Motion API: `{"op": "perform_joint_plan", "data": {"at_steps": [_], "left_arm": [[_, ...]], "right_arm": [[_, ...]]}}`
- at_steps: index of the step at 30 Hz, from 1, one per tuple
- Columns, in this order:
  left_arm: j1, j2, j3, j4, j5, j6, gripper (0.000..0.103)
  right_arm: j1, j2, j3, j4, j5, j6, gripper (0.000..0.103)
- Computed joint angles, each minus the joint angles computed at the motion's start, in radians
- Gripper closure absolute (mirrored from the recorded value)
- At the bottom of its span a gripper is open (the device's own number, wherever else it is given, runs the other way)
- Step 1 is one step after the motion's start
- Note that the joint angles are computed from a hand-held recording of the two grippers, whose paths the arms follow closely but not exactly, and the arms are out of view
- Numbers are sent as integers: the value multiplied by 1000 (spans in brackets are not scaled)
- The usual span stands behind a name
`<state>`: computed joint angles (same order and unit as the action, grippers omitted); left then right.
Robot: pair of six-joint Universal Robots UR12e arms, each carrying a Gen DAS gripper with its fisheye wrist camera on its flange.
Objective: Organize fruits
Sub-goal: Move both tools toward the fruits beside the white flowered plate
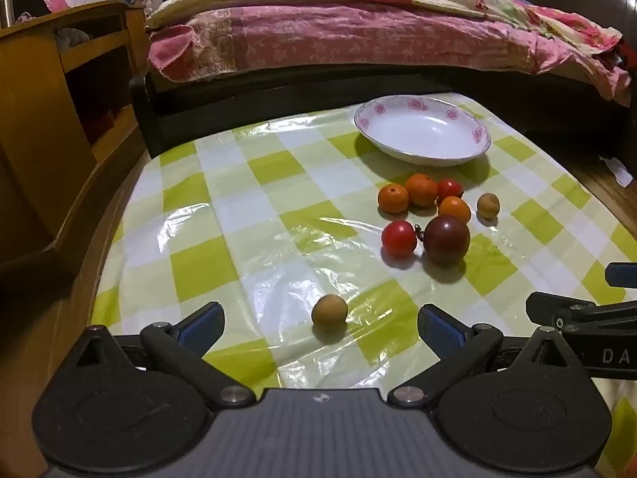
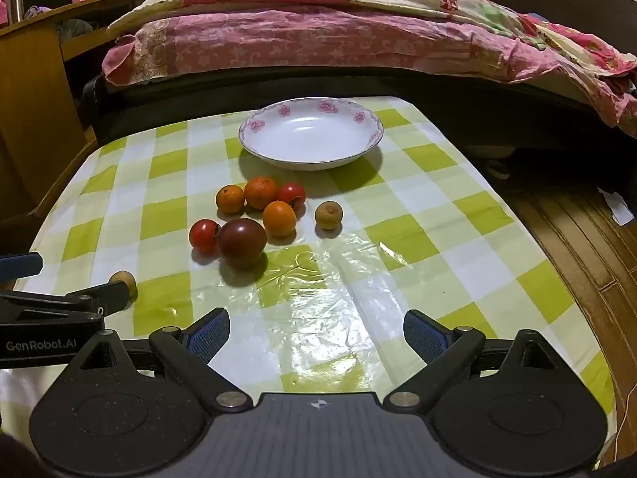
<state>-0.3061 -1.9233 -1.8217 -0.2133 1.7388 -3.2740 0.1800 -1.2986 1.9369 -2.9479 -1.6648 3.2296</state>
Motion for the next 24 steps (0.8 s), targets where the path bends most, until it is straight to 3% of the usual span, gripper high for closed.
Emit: {"op": "perform_joint_plan", "data": {"at_steps": [3,24], "left_arm": [[2,-5,11,-33,-3,-4,0],[-5,-7,7,-27,16,6,0]], "right_arm": [[0,1,-2,4,3,1,13],[4,7,-4,10,7,-3,14]]}}
